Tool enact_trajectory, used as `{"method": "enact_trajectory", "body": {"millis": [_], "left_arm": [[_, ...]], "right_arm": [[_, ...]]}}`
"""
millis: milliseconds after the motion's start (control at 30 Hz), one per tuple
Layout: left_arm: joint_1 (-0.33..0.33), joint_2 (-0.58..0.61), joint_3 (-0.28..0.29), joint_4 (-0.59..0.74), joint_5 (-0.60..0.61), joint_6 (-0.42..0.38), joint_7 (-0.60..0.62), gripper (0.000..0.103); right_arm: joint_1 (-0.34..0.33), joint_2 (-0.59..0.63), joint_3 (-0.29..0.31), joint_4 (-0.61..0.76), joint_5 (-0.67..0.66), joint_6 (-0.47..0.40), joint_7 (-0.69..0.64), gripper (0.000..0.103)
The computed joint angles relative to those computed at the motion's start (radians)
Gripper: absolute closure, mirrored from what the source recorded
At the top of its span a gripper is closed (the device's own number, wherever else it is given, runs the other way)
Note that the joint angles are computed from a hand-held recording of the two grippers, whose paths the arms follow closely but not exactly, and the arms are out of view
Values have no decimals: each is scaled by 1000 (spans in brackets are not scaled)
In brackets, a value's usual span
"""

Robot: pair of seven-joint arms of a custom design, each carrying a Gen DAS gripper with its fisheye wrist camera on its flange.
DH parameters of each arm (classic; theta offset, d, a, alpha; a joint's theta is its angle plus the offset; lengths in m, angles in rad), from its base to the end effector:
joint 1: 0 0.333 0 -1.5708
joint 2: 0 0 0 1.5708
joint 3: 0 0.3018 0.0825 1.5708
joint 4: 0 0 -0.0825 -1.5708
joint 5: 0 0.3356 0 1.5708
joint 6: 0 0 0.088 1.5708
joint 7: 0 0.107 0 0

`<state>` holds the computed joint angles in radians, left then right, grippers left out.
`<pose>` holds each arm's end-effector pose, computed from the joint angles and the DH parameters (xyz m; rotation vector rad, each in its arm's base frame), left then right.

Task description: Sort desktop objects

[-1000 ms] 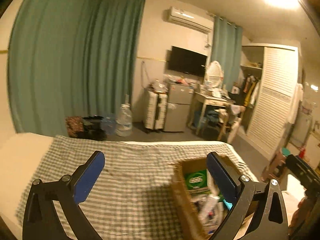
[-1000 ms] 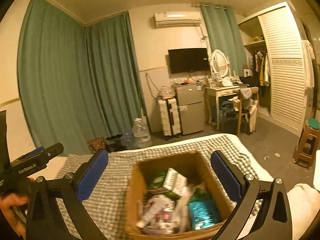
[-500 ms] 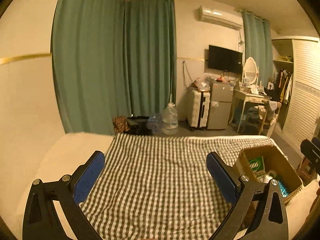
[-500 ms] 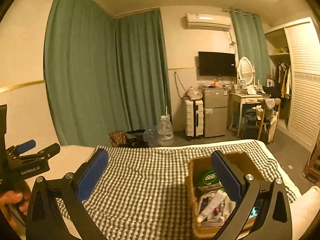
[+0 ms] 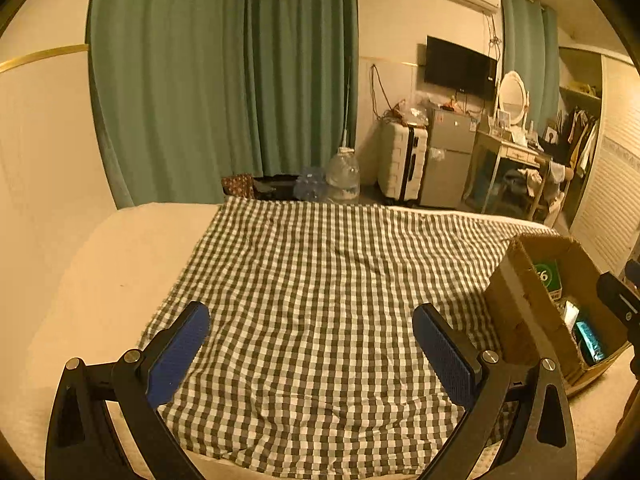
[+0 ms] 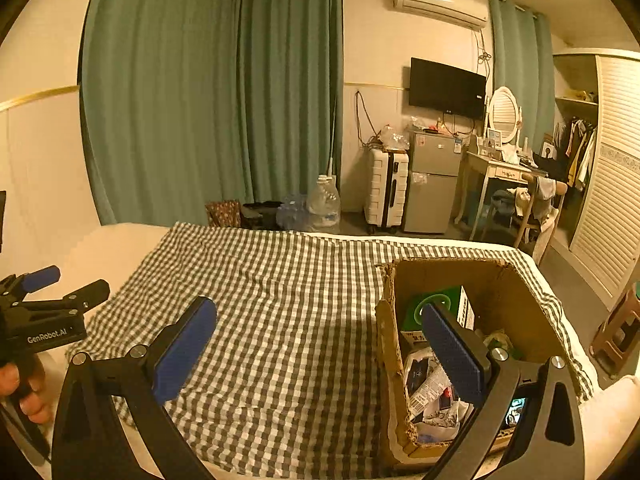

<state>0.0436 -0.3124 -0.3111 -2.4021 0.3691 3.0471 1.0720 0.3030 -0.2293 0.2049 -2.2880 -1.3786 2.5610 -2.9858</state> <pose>0.4301 -0.1612 0.5466 -1.5318 1.7863 -0.9200 0.4017 0.2462 0.4961 -1.4518 1.7046 -1.0524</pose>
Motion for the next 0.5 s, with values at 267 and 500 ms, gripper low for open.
{"method": "enact_trajectory", "body": {"millis": [267, 500], "left_arm": [[-19, -10, 27, -21, -31, 48, 37, 0], [10, -49, 2, -40, -55, 74, 61, 0]], "right_arm": [[16, 21, 8, 2, -58, -23, 11, 0], [38, 2, 11, -5, -82, -45, 39, 0]]}}
